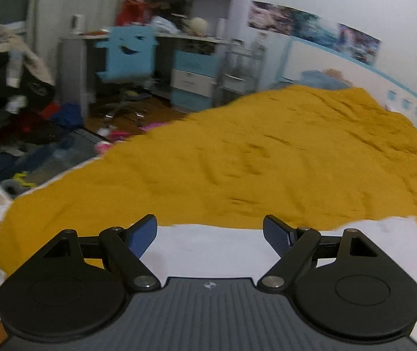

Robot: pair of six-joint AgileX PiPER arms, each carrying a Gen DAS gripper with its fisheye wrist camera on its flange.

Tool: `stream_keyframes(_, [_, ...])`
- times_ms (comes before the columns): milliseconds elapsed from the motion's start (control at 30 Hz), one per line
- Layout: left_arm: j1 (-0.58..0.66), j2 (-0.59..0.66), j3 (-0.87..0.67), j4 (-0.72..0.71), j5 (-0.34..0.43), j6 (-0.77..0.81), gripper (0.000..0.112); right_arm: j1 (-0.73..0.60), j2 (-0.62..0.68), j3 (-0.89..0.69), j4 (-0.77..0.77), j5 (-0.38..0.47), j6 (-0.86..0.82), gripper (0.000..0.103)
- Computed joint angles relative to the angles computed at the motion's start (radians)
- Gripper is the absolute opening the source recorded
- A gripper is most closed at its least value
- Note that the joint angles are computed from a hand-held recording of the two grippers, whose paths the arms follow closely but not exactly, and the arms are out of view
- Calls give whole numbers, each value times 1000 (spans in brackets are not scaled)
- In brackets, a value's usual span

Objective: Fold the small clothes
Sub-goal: 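Reach the left tool to the sweatshirt sleeve cuff and grasp it, then fold the held sleeve across the shirt body with the left tool, release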

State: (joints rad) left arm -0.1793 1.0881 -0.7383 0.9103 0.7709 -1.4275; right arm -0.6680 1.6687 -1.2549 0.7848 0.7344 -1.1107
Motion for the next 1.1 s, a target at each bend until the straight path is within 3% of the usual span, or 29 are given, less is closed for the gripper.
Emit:
stream_keyframes(100, [87,18,53,3,-38,-22,96,36,1,7,-51,-23,39,72])
stream_keyframes(233, [182,48,114,54,-235,-121,90,89,-9,16,-114,-30,83,72])
stream_keyframes(267, [211,36,138,58,-280,-112,77,102,-15,24,-126,-35,86,72])
stream_keyframes(300, [255,41,148,31,-336,-67,53,119,-20,30,-146,-43,95,72])
stream_keyframes(367, [278,79,138,-25,-386,-6,29,138,-31,42,-162,-50,109,72])
stream_keyframes(433, [240,97,131,54,-370,-83,14,149,-36,49,-162,-48,120,72])
stream_keyframes(567, [192,41,115,63,-342,-60,5,155,-49,61,-158,-39,114,72])
stream_keyframes(600, [160,43,83,73,-304,-62,5,154,-50,62,-151,-36,109,72])
stream_keyframes(667, [21,54,-12,132,-140,-71,5,147,-54,66,-129,-30,93,72])
stream_keyframes(767, [-153,91,-161,203,2,-72,5,135,-57,69,-87,-11,58,72])
stream_keyframes(967, [-433,335,-578,262,173,69,5,102,-53,66,14,44,-50,72])
stream_keyframes(1100, [-524,529,-796,242,125,138,5,72,-23,18,69,73,-98,71])
